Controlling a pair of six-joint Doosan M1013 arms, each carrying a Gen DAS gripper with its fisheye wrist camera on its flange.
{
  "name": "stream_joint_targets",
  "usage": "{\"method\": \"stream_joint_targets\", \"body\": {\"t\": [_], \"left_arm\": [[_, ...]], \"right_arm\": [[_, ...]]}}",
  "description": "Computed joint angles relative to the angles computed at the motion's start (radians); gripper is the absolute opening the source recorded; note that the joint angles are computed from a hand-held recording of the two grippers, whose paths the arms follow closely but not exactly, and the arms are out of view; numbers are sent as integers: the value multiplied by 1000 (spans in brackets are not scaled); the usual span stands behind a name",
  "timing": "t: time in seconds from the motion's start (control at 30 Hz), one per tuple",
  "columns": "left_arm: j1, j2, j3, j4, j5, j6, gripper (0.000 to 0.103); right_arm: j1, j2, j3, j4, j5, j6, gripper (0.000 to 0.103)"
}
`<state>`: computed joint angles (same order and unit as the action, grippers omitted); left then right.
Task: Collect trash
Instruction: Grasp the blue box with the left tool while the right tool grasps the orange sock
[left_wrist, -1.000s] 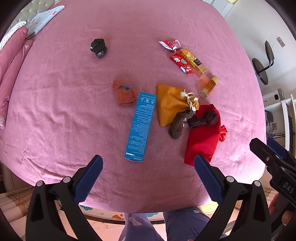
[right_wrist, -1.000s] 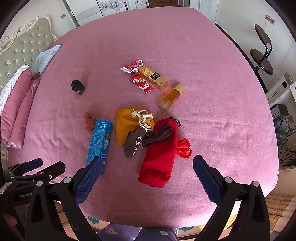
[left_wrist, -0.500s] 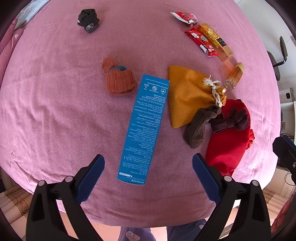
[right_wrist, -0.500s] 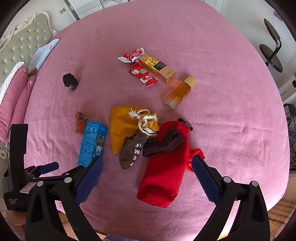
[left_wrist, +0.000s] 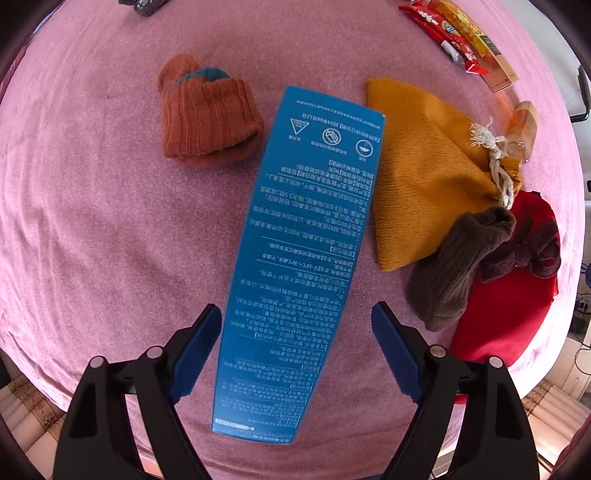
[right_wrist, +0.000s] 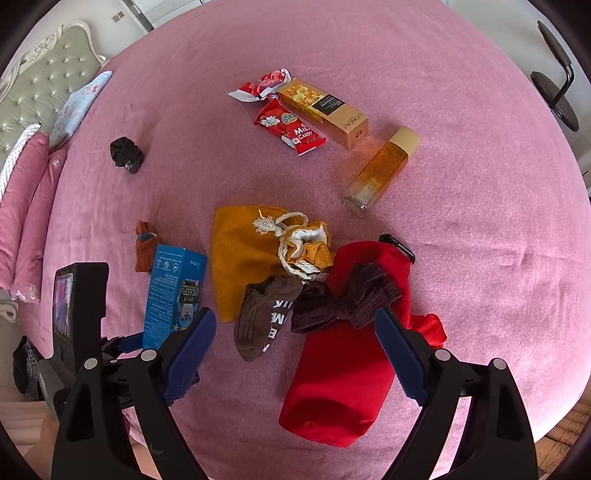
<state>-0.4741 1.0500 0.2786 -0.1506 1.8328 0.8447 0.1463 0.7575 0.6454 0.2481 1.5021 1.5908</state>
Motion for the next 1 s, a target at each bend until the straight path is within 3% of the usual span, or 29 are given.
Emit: {"method": "stream_joint_targets", "body": {"t": [0.1,0.17,0.27,0.7,0.77,0.87,1.0], "left_arm": [[0,19,-16,6,33,-6,54],[3,-18,60,6,-29,-19,51],[14,-111,235,-27,-181,-34,51],[59,-376,636,-95,-492,-111,51],[73,-399,660,-68,-507,-147,51],[96,-400,640,-25,-471,-207,51],[127,-426,700,1,-495,-255,51]], "right_arm": [[4,6,-4,3,2,5,85],[7,8,-6,5,7,6,85],[16,14,-12,4,15,-2,85],[71,107,-186,50,83,-34,85],[84,138,-233,61,113,-41,85],[106,189,-309,84,152,-43,81],[128,264,-435,143,216,-21,80]]}}
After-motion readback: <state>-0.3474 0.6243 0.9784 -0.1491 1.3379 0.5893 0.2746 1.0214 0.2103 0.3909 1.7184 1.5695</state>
